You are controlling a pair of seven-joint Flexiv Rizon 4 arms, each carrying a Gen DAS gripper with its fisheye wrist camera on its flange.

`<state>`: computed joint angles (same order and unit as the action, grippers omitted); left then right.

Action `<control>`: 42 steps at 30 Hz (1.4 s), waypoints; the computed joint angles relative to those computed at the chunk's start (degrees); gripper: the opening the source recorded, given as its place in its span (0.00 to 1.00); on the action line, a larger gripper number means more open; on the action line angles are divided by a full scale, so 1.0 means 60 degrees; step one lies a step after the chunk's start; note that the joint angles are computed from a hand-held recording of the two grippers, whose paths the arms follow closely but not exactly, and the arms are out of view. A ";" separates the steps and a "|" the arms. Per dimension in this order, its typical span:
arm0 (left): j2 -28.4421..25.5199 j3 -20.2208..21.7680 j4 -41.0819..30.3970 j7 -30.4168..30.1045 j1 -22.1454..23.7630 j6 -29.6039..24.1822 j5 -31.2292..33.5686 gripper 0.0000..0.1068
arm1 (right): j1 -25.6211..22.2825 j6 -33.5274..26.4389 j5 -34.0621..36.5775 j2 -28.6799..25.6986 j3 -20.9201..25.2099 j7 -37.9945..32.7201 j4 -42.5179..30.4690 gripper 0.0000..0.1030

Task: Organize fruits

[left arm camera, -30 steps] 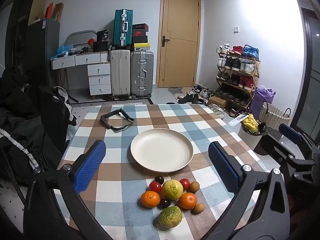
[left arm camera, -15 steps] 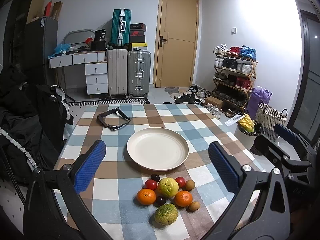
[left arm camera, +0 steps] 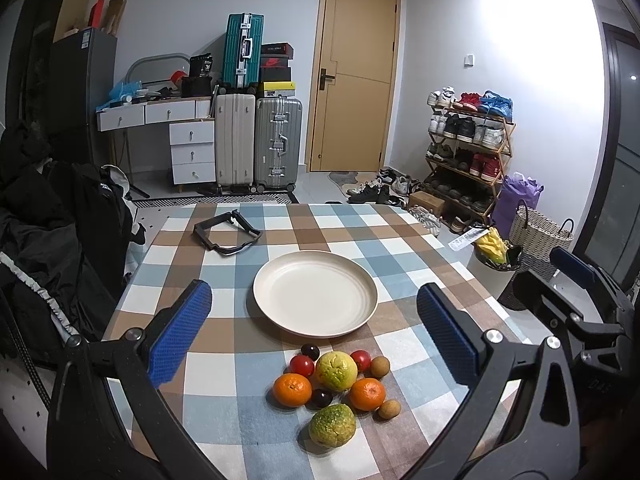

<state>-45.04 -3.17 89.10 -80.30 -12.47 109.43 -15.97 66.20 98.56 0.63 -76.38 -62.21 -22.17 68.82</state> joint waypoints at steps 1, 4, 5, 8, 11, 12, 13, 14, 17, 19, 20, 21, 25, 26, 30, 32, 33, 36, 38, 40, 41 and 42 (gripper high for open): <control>-0.0008 0.0011 -0.0004 0.0000 -0.0009 0.0006 0.0002 0.96 | 0.0000 0.0000 0.0001 0.0000 0.0000 -0.0001 0.0000 1.00; -0.0002 0.0001 0.0000 -0.0015 0.0002 0.0006 0.0003 0.96 | 0.0017 -0.0017 0.0019 -0.0018 -0.0028 0.0024 0.0005 1.00; -0.0023 0.0083 -0.0013 -0.0015 -0.0065 0.0044 -0.0032 0.96 | 0.0020 0.0001 0.0017 -0.0010 -0.0019 0.0023 0.0018 1.00; -0.0121 0.0229 -0.0042 0.0011 -0.0188 0.0167 -0.0117 0.96 | 0.0043 -0.0009 0.0037 -0.0033 -0.0057 0.0046 0.0026 1.00; -0.0116 0.0080 0.0003 0.0009 -0.0083 0.0185 -0.0062 0.96 | 0.0022 0.0001 0.0008 -0.0019 -0.0031 0.0018 0.0016 1.00; -0.0138 0.0081 0.0004 0.0009 -0.0095 0.0209 -0.0065 0.96 | 0.0031 0.0004 0.0011 -0.0027 -0.0045 0.0014 0.0023 1.00; -0.0122 0.0065 0.0006 0.0020 -0.0072 0.0196 -0.0054 0.96 | 0.0025 -0.0007 0.0017 -0.0015 -0.0031 0.0017 0.0021 1.00; -0.0128 0.0059 0.0003 0.0029 -0.0069 0.0196 -0.0047 0.96 | 0.0025 0.0002 0.0020 -0.0015 -0.0028 0.0020 0.0022 1.00; -0.0124 0.0066 0.0003 0.0028 -0.0070 0.0204 -0.0068 0.96 | 0.0028 -0.0017 0.0015 -0.0021 -0.0037 0.0027 0.0014 1.00; -0.0113 0.0045 -0.0004 0.0030 -0.0054 0.0177 -0.0068 0.96 | 0.0025 -0.0006 0.0008 -0.0016 -0.0032 0.0020 0.0017 1.00; -0.0109 0.0093 -0.0008 0.0031 -0.0094 0.0173 -0.0102 0.96 | 0.0025 -0.0007 0.0008 -0.0016 -0.0032 0.0019 0.0017 1.00; -0.0109 0.0092 -0.0013 0.0033 -0.0093 0.0167 -0.0105 0.96 | 0.0039 0.0015 0.0023 -0.0035 -0.0062 0.0027 0.0026 1.00; -0.0113 0.0108 -0.0012 0.0036 -0.0107 0.0173 -0.0113 0.96 | 0.0082 0.0079 0.0082 -0.0046 -0.0110 -0.0038 0.0096 1.00; -0.0104 0.0087 -0.0016 0.0044 -0.0087 0.0155 -0.0100 0.96 | 0.0090 0.0089 0.0103 -0.0042 -0.0104 -0.0062 0.0111 1.00; -0.0101 0.0087 -0.0016 0.0043 -0.0086 0.0147 -0.0100 0.96 | 0.0148 0.0131 0.0227 -0.0091 -0.0151 -0.0102 0.0159 1.00; -0.0095 0.0042 0.0003 0.0034 -0.0052 0.0153 -0.0075 0.96 | 0.0148 0.0108 0.0247 -0.0088 -0.0137 -0.0133 0.0145 1.00; -0.0112 0.0014 0.0005 0.0034 -0.0037 0.0159 -0.0050 0.96 | 0.0154 0.0118 0.0254 -0.0075 -0.0118 -0.0147 0.0171 1.00; -0.0100 -0.0006 0.0056 0.0027 -0.0015 0.0181 -0.0020 0.96 | 0.0175 0.0145 0.0299 -0.0078 -0.0114 -0.0175 0.0208 1.00; -0.0101 -0.0169 0.0075 0.0023 0.0134 0.0135 0.0096 0.96 | 0.0162 0.0117 0.0296 -0.0079 -0.0110 -0.0189 0.0173 1.00; -0.0080 -0.0198 0.0130 0.0010 0.0180 0.0095 0.0140 0.96 | 0.0165 0.0117 0.0315 -0.0085 -0.0117 -0.0188 0.0172 1.00; -0.0076 -0.0245 0.0148 0.0009 0.0227 0.0064 0.0185 0.96 | 0.0160 0.0113 0.0310 -0.0082 -0.0111 -0.0190 0.0164 1.00; -0.0087 -0.0290 0.0153 0.0010 0.0268 0.0029 0.0228 0.96 | 0.0160 0.0111 0.0317 -0.0087 -0.0106 -0.0179 0.0168 1.00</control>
